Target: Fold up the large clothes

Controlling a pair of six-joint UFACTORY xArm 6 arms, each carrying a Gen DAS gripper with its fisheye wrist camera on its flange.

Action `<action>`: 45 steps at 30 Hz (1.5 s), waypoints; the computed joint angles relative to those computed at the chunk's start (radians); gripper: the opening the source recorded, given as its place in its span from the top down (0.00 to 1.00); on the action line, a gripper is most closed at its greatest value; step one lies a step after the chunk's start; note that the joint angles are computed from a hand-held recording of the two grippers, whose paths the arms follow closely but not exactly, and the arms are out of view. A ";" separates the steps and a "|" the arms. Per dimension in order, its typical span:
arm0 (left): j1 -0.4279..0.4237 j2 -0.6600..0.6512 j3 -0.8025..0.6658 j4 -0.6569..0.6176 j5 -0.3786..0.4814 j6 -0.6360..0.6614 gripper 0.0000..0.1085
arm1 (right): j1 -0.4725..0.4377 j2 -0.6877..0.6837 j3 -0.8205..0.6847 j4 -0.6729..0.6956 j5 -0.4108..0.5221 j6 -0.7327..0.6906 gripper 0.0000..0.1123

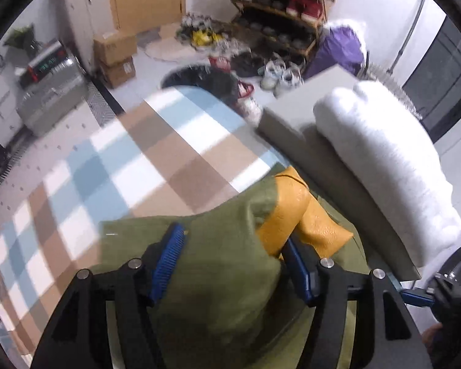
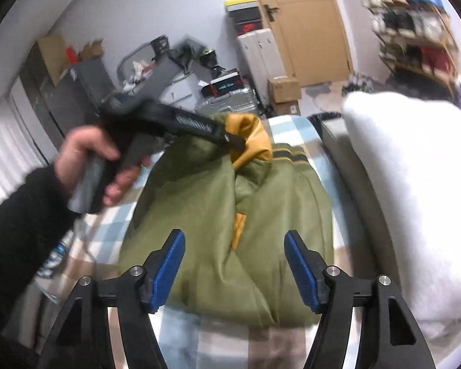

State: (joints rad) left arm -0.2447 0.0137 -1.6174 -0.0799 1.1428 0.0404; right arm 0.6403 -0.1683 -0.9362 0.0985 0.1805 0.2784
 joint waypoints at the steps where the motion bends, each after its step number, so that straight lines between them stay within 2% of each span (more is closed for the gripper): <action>1: 0.000 -0.037 0.029 0.024 -0.026 -0.008 0.46 | -0.001 0.032 -0.029 -0.087 0.032 0.045 0.42; 3: 0.008 -0.099 0.074 0.037 -0.049 0.001 0.44 | 0.006 0.104 -0.101 -0.191 0.140 0.122 0.44; 4: 0.010 -0.129 0.096 0.050 -0.052 0.007 0.37 | 0.010 0.137 -0.125 -0.180 0.173 0.115 0.47; 8: -0.009 -0.241 0.213 0.121 -0.111 0.034 0.34 | -0.005 0.170 -0.101 -0.157 0.165 0.071 0.47; 11: -0.037 -0.263 0.238 0.267 -0.177 -0.026 0.34 | -0.009 0.153 -0.084 -0.158 0.181 0.076 0.47; 14: -0.012 -0.234 0.172 0.200 -0.159 -0.024 0.34 | -0.016 0.146 -0.075 -0.103 0.187 0.042 0.47; 19: 0.016 -0.312 0.253 0.202 -0.250 -0.051 0.34 | -0.006 0.162 -0.106 -0.055 0.197 0.044 0.47; 20: 0.025 -0.333 0.285 0.162 -0.265 -0.022 0.34 | -0.006 0.159 -0.098 -0.035 0.188 0.034 0.47; 22: 0.049 -0.375 0.362 -0.021 -0.285 0.115 0.34 | -0.008 0.153 -0.082 0.005 0.169 0.008 0.46; 24: 0.057 -0.371 0.397 -0.159 -0.270 0.231 0.34 | -0.009 0.145 -0.064 0.054 0.151 -0.021 0.46; 26: 0.038 -0.332 0.406 -0.153 -0.291 0.238 0.34 | -0.007 0.140 -0.055 0.042 0.142 -0.008 0.46; 29: 0.028 -0.195 0.318 -0.162 -0.213 0.250 0.34 | -0.005 0.124 -0.047 0.047 0.155 -0.017 0.45; 33: 0.012 -0.061 0.236 -0.131 -0.189 0.215 0.33 | -0.018 0.073 -0.026 0.114 0.194 -0.067 0.45; 35: -0.001 -0.029 0.211 -0.129 -0.188 0.214 0.32 | -0.030 0.035 -0.016 0.063 0.196 -0.027 0.45; 37: -0.002 0.014 0.170 -0.152 -0.151 0.224 0.24 | -0.041 0.006 -0.006 0.069 0.160 -0.029 0.44; 39: 0.004 0.047 0.144 -0.177 -0.139 0.231 0.17 | -0.065 0.002 -0.025 0.013 0.132 0.048 0.40; 40: 0.003 0.056 0.139 -0.190 -0.147 0.244 0.13 | -0.077 0.025 -0.065 0.002 0.145 0.060 0.39; 42: 0.009 0.038 0.146 -0.203 -0.145 0.254 0.13 | -0.092 0.092 -0.156 -0.044 0.201 0.088 0.38; 45: 0.049 -0.077 0.233 -0.286 -0.169 0.311 0.13 | -0.109 0.240 -0.336 -0.004 0.355 0.050 0.39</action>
State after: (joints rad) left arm -0.1952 -0.0635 -1.3849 -0.3663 0.9738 0.3516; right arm 0.5311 0.0712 -1.2723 0.0949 0.5359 0.3284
